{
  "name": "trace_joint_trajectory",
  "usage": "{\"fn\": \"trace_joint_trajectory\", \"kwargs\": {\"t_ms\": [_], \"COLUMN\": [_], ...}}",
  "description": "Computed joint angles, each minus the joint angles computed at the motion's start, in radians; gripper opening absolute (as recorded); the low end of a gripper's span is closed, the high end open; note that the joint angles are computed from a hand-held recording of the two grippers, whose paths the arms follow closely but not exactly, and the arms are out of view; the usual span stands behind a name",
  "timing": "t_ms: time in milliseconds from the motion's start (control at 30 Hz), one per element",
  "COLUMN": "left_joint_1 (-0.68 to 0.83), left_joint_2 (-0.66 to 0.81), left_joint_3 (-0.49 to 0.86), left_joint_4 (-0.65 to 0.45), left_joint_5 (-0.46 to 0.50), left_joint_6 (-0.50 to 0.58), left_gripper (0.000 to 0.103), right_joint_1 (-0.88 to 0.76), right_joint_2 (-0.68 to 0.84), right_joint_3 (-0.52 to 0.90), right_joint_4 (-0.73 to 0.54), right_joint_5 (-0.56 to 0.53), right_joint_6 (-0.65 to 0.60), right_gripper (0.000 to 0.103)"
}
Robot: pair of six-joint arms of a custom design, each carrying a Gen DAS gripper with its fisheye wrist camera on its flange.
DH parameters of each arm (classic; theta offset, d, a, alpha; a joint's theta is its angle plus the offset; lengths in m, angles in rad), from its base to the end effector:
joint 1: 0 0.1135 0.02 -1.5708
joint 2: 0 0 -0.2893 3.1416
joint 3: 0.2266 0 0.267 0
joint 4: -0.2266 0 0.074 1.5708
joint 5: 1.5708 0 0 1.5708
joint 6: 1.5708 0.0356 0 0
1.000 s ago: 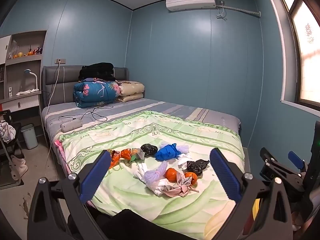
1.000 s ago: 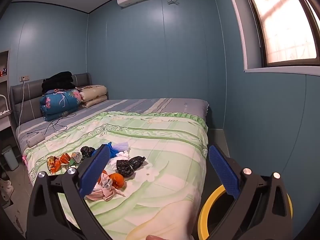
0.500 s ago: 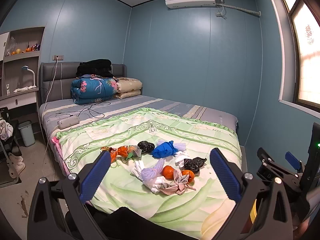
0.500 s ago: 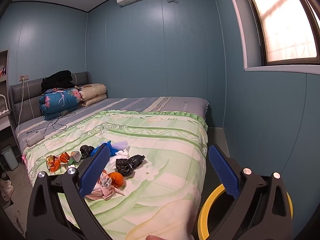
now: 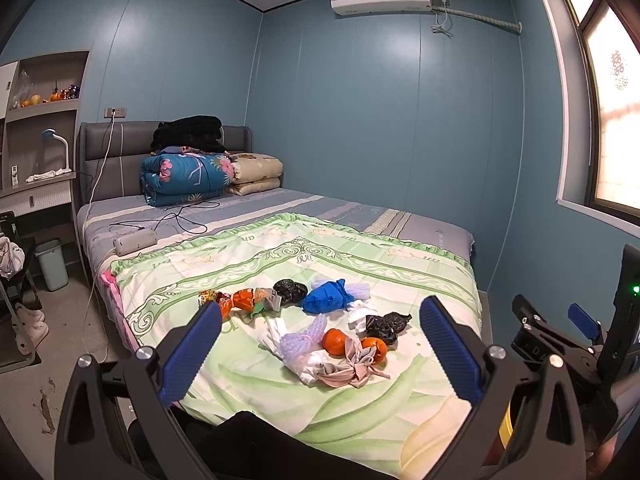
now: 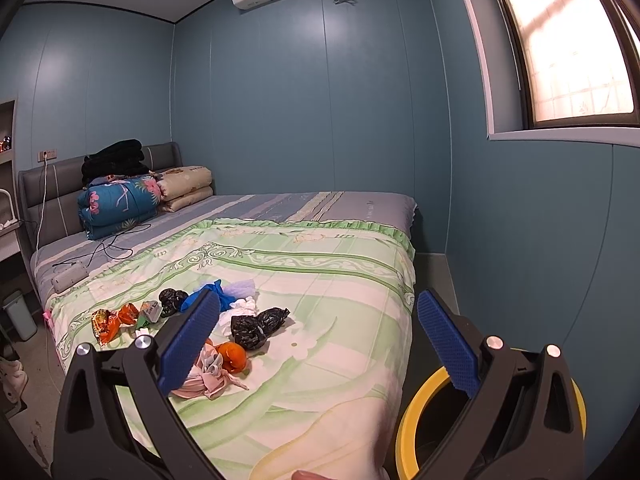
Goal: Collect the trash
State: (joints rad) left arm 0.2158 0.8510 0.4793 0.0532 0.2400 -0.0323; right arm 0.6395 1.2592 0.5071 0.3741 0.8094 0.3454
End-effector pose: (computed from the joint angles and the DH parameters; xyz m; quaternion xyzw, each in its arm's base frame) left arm 0.1938 0.0338 0.2584 -0.0299 0.8070 -0.0433 0.5883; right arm 0.2191 0.1308 0.2186 0.1073 0.7847 -0.0430 0.6090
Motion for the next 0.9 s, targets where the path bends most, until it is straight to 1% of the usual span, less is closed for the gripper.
{"fn": "trace_joint_trajectory", "kwargs": {"t_ms": [200,900], "left_joint_1": [0.021,0.021], "left_joint_2": [-0.003,0.004], "left_joint_3": [-0.006,-0.008], "left_joint_4": [-0.004,-0.007], "left_joint_5": [0.027,0.036], "left_joint_6": [0.002,-0.002], "left_gripper": [0.096,0.096], "right_joint_1": [-0.002,-0.009], "right_joint_2": [-0.002,0.019], "right_joint_3": [0.001,0.001], "right_joint_4": [-0.008,0.006], "right_joint_5": [-0.005,-0.015], "right_joint_6": [0.001,0.001], "right_gripper": [0.095,0.095]}}
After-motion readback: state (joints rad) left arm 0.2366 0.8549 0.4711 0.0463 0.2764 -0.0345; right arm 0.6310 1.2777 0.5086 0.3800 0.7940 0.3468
